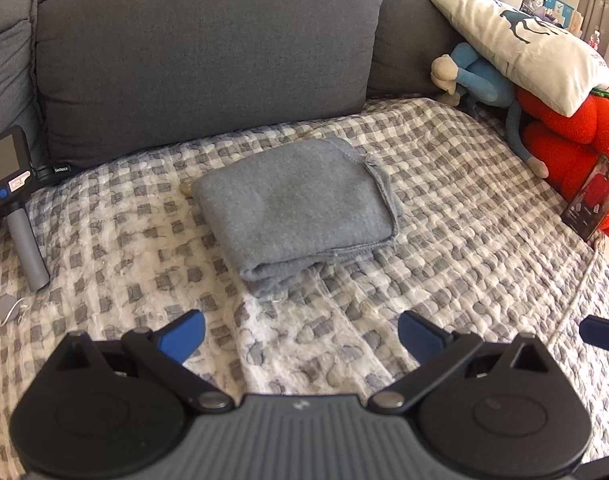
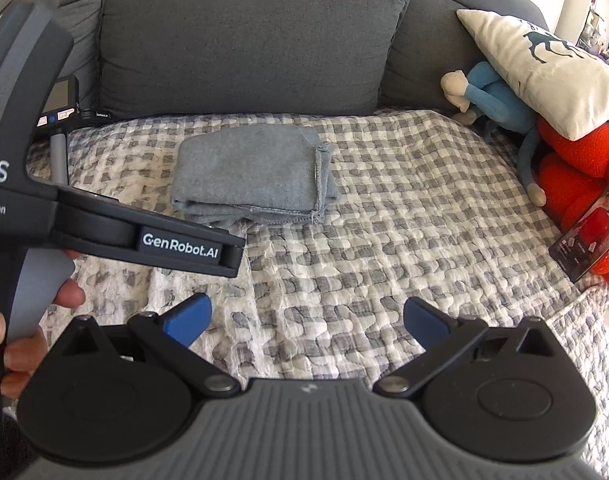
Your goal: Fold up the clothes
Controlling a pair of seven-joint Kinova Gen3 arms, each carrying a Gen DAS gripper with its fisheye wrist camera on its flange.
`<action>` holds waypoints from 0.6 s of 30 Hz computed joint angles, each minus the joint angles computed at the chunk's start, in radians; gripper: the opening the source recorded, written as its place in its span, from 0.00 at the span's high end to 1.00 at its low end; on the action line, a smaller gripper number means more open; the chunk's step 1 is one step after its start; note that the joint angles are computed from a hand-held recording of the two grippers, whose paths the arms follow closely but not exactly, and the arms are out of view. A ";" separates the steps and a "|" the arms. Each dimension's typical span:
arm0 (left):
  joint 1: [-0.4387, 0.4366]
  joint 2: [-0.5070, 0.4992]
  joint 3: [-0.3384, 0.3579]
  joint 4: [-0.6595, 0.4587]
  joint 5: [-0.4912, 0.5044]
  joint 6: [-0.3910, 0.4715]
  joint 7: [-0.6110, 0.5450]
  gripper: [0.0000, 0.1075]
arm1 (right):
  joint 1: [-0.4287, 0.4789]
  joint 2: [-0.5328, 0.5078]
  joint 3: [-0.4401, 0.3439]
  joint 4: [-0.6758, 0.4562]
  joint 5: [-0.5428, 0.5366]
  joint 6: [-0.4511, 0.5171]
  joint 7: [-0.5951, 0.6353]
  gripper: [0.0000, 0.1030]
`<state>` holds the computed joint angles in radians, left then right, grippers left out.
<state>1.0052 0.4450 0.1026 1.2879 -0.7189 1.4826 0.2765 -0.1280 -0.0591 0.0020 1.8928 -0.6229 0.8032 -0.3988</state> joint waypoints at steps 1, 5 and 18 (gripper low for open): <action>0.009 -0.002 0.002 -0.004 -0.005 0.004 0.004 0.05 | 0.004 -0.014 0.006 0.005 -0.005 0.009 0.008 0.00; 0.038 -0.004 0.007 -0.021 -0.023 0.016 0.018 0.05 | 0.014 -0.067 0.040 0.029 -0.027 0.031 0.033 0.00; 0.099 0.029 0.005 -0.100 -0.055 0.022 -0.048 0.05 | 0.014 -0.170 0.150 0.113 -0.035 0.011 0.039 0.00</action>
